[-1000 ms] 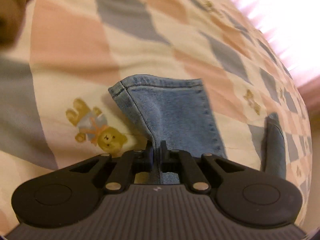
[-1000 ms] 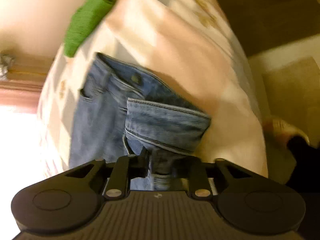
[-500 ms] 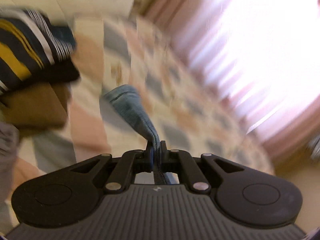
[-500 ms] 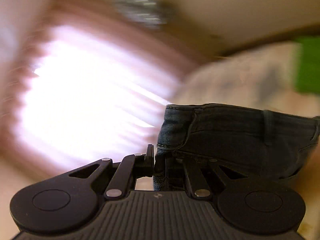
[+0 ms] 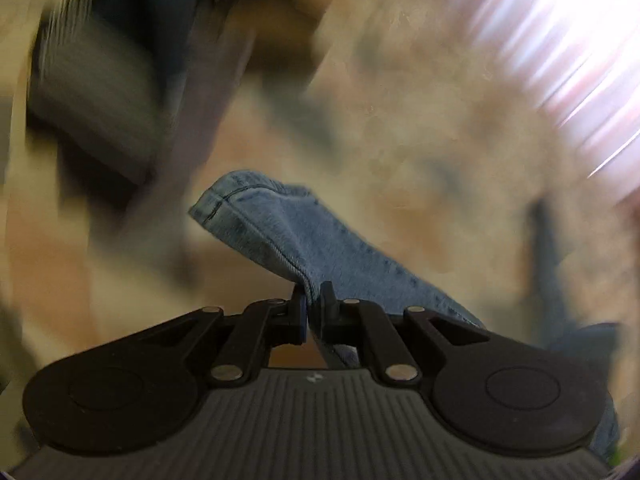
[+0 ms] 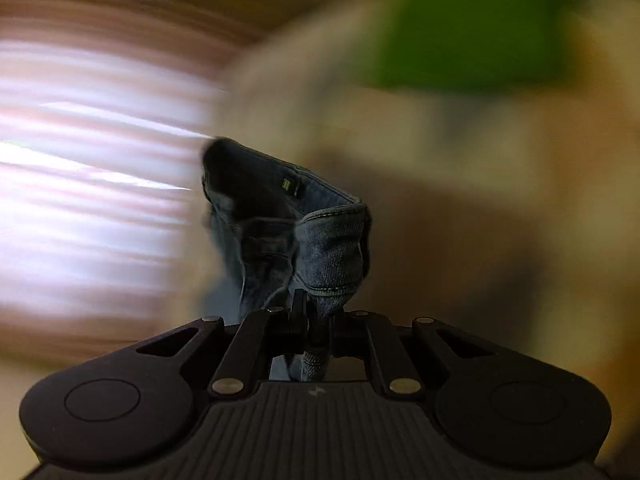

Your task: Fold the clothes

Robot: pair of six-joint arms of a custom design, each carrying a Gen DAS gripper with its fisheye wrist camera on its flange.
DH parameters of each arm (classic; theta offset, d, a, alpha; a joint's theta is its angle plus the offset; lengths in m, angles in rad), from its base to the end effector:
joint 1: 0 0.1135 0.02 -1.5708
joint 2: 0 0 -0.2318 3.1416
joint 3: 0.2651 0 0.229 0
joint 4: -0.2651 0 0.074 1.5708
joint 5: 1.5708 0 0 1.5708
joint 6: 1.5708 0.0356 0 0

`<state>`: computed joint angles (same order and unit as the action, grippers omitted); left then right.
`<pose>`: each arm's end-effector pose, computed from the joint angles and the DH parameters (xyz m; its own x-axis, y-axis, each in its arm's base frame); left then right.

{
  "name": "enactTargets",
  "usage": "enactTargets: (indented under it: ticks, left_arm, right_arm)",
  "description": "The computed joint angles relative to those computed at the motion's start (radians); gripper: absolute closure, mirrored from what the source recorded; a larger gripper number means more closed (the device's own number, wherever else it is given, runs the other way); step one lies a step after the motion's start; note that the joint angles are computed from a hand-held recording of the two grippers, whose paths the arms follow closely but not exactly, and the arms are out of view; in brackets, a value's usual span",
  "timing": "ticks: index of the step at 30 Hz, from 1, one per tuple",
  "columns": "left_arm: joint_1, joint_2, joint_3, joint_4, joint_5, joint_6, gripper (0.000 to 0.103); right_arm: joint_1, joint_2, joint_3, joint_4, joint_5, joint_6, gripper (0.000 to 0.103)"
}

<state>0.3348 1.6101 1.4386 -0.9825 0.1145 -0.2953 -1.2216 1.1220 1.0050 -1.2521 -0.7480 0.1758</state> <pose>0.2860 0.0952 0.2665 -0.7440 -0.5649 -0.3569 -0.5218 0.8248 -0.2178 0.0795 -0.1477 0.2581 -0.2177 0.9727 -0.0807 0.6909 0.2120 0.6912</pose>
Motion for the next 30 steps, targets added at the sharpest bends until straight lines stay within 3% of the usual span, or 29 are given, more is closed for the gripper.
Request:
enactTargets:
  ticks: [3, 4, 6, 7, 8, 9, 10, 11, 12, 13, 14, 15, 16, 21, 24, 27, 30]
  left_arm:
    - [-0.078, 0.110, -0.173, 0.092, -0.175, -0.008, 0.094]
    - [-0.096, 0.103, -0.222, 0.139, -0.205, -0.005, 0.092]
    - [-0.075, 0.071, -0.260, 0.188, -0.157, -0.015, 0.088]
    - [-0.054, 0.057, -0.270, 0.202, -0.116, -0.018, 0.080]
    - [-0.033, 0.044, -0.279, 0.216, -0.075, -0.023, 0.077]
    - [-0.010, 0.047, -0.284, 0.222, -0.044, -0.025, 0.076]
    - [0.013, 0.049, -0.288, 0.228, -0.014, -0.027, 0.077]
    - [0.026, 0.049, -0.293, 0.231, -0.001, -0.035, 0.077]
    - [0.038, 0.050, -0.303, 0.238, 0.008, -0.042, 0.079]
    - [0.035, 0.048, -0.303, 0.235, -0.002, -0.038, 0.090]
    - [0.032, 0.045, -0.304, 0.231, -0.012, -0.033, 0.098]
    - [0.029, 0.042, -0.305, 0.228, -0.021, -0.028, 0.099]
    - [0.023, 0.016, -0.315, 0.232, -0.022, -0.014, 0.099]
    - [0.018, -0.144, -0.317, 0.163, -0.021, 0.034, 0.099]
    - [0.038, -0.239, -0.300, 0.104, -0.005, 0.072, 0.099]
    - [0.016, -0.268, -0.353, 0.111, -0.068, 0.138, 0.097]
    - [-0.050, -0.182, -0.454, 0.176, -0.188, 0.132, 0.093]
  right_arm:
    - [-0.077, 0.016, -0.185, 0.071, 0.162, -0.097, 0.091]
    - [-0.111, 0.011, -0.215, 0.081, 0.158, -0.123, 0.082]
    - [-0.174, -0.002, -0.243, 0.077, 0.129, -0.178, 0.073]
    - [-0.201, -0.008, -0.240, 0.062, 0.109, -0.207, 0.061]
    - [-0.228, -0.014, -0.237, 0.047, 0.089, -0.237, 0.052]
    - [-0.256, -0.018, -0.234, 0.031, 0.069, -0.267, 0.036]
    - [-0.287, -0.017, -0.228, 0.022, 0.056, -0.294, 0.028]
    - [-0.300, -0.017, -0.238, 0.025, 0.045, -0.300, 0.027]
    - [-0.309, -0.017, -0.251, 0.029, 0.036, -0.301, 0.027]
    - [-0.279, -0.028, -0.261, 0.044, 0.044, -0.254, 0.029]
    - [-0.254, -0.038, -0.275, 0.062, 0.062, -0.225, 0.039]
    - [-0.216, -0.059, -0.286, 0.076, 0.085, -0.196, 0.076]
    - [-0.197, -0.075, -0.273, 0.064, 0.097, -0.192, 0.092]
    - [-0.108, -0.119, -0.146, -0.021, 0.127, -0.197, 0.094]
    - [-0.134, -0.084, -0.011, -0.119, 0.076, -0.253, 0.095]
    - [-0.160, -0.046, 0.067, -0.167, 0.052, -0.307, 0.095]
    - [-0.224, -0.056, 0.005, -0.169, 0.110, -0.393, 0.095]
